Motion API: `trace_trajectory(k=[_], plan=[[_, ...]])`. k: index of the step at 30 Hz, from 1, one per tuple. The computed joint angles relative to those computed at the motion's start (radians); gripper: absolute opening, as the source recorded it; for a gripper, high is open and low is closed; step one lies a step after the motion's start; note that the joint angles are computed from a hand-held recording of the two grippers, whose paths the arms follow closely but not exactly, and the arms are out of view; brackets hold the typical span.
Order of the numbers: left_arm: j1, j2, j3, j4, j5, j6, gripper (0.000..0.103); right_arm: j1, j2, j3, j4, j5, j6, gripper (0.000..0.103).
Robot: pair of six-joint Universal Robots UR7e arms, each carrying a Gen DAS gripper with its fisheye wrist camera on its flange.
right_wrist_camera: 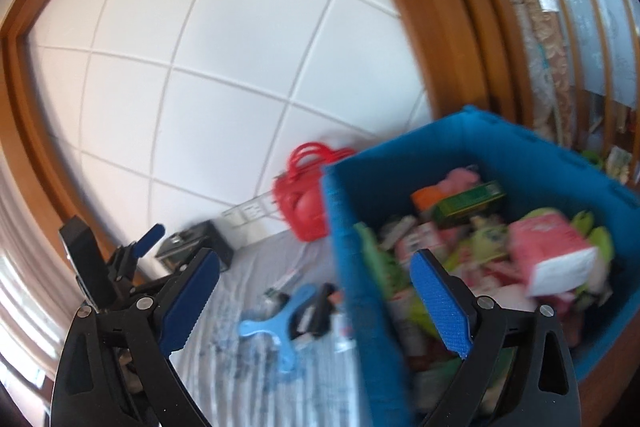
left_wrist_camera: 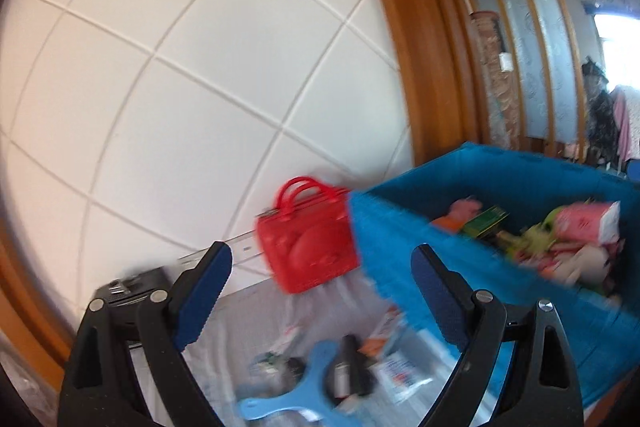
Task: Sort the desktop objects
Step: 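Grasp the blue boomerang with the right tool while the left tool grasps the acne cream tube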
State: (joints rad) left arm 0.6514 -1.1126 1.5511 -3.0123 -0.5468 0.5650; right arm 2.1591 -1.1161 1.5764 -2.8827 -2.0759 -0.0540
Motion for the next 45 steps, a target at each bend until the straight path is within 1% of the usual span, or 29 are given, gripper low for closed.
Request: trace_trajectory(k=[2, 4, 6, 10, 13, 15, 17, 19, 21, 22, 24, 26, 28, 30, 31, 32, 33, 34, 35, 38, 39, 40, 41, 43, 45], plan=[[0.022, -0.047, 0.030, -0.019, 0.025, 0.047, 0.092, 0.011, 0.052, -0.021, -0.005, 0.010, 0.012, 0.099], [0.047, -0.095, 0.055, -0.017, 0.033, 0.067, 0.092, 0.013, 0.100, -0.041, -0.004, 0.030, 0.027, 0.099], [0.071, -0.117, 0.070, -0.054, 0.048, 0.114, 0.092, 0.008, 0.146, -0.066, 0.009, 0.050, 0.033, 0.099], [0.120, -0.141, 0.075, -0.054, 0.040, 0.127, 0.092, -0.007, 0.241, -0.129, 0.080, 0.038, 0.044, 0.099], [0.160, -0.145, 0.075, -0.035, 0.024, 0.098, 0.092, -0.029, 0.314, -0.196, 0.154, 0.028, 0.026, 0.099], [0.190, -0.135, 0.065, 0.004, 0.009, 0.048, 0.092, -0.044, 0.370, -0.244, 0.194, 0.012, 0.008, 0.098], [0.225, -0.117, 0.053, 0.022, -0.012, 0.033, 0.092, -0.067, 0.418, -0.282, 0.236, 0.010, 0.017, 0.098], [0.253, -0.101, 0.041, 0.030, -0.031, 0.021, 0.092, -0.093, 0.465, -0.329, 0.311, 0.025, 0.032, 0.097], [0.286, -0.087, 0.019, 0.080, -0.067, -0.024, 0.092, -0.121, 0.519, -0.374, 0.371, 0.049, 0.005, 0.095], [0.296, -0.078, 0.010, 0.090, -0.073, -0.030, 0.092, -0.133, 0.545, -0.397, 0.399, 0.059, -0.014, 0.094], [0.323, -0.067, 0.000, 0.109, -0.094, -0.036, 0.092, -0.154, 0.604, -0.440, 0.439, 0.081, -0.081, 0.094], [0.348, -0.056, -0.007, 0.118, -0.117, -0.032, 0.092, -0.162, 0.667, -0.479, 0.466, 0.049, -0.174, 0.092], [0.381, -0.037, -0.023, 0.146, -0.149, -0.032, 0.092, -0.165, 0.720, -0.505, 0.467, 0.002, -0.254, 0.084], [0.409, -0.009, -0.046, 0.184, -0.153, -0.042, 0.092, -0.174, 0.779, -0.549, 0.492, -0.049, -0.297, 0.079], [0.422, 0.004, -0.058, 0.202, -0.155, -0.047, 0.092, -0.179, 0.801, -0.569, 0.508, -0.067, -0.301, 0.073], [0.433, 0.013, -0.068, 0.220, -0.164, -0.053, 0.092, -0.186, 0.821, -0.594, 0.541, -0.079, -0.293, 0.070], [0.443, 0.023, -0.077, 0.232, -0.175, -0.058, 0.092, -0.190, 0.830, -0.603, 0.554, -0.081, -0.291, 0.070], [0.453, 0.030, -0.085, 0.243, -0.185, -0.061, 0.092, -0.186, 0.832, -0.598, 0.527, -0.095, -0.320, 0.069], [0.461, 0.036, -0.093, 0.253, -0.194, -0.066, 0.092, -0.185, 0.840, -0.606, 0.543, -0.111, -0.328, 0.068], [0.481, 0.057, -0.123, 0.283, -0.213, -0.082, 0.092, -0.189, 0.854, -0.631, 0.628, -0.132, -0.294, 0.068], [0.488, 0.063, -0.133, 0.291, -0.223, -0.086, 0.092, -0.190, 0.852, -0.618, 0.604, -0.135, -0.305, 0.060], [0.494, 0.069, -0.142, 0.302, -0.231, -0.088, 0.092, -0.191, 0.845, -0.601, 0.574, -0.126, -0.314, 0.042], [0.500, 0.075, -0.152, 0.311, -0.240, -0.084, 0.092, -0.192, 0.837, -0.591, 0.564, -0.115, -0.305, 0.036], [0.515, 0.097, -0.184, 0.342, -0.266, -0.059, 0.092, -0.198, 0.816, -0.576, 0.578, -0.086, -0.274, 0.036], [0.533, 0.138, -0.236, 0.365, -0.284, -0.013, 0.092, -0.201, 0.777, -0.524, 0.558, -0.056, -0.264, 0.036]])
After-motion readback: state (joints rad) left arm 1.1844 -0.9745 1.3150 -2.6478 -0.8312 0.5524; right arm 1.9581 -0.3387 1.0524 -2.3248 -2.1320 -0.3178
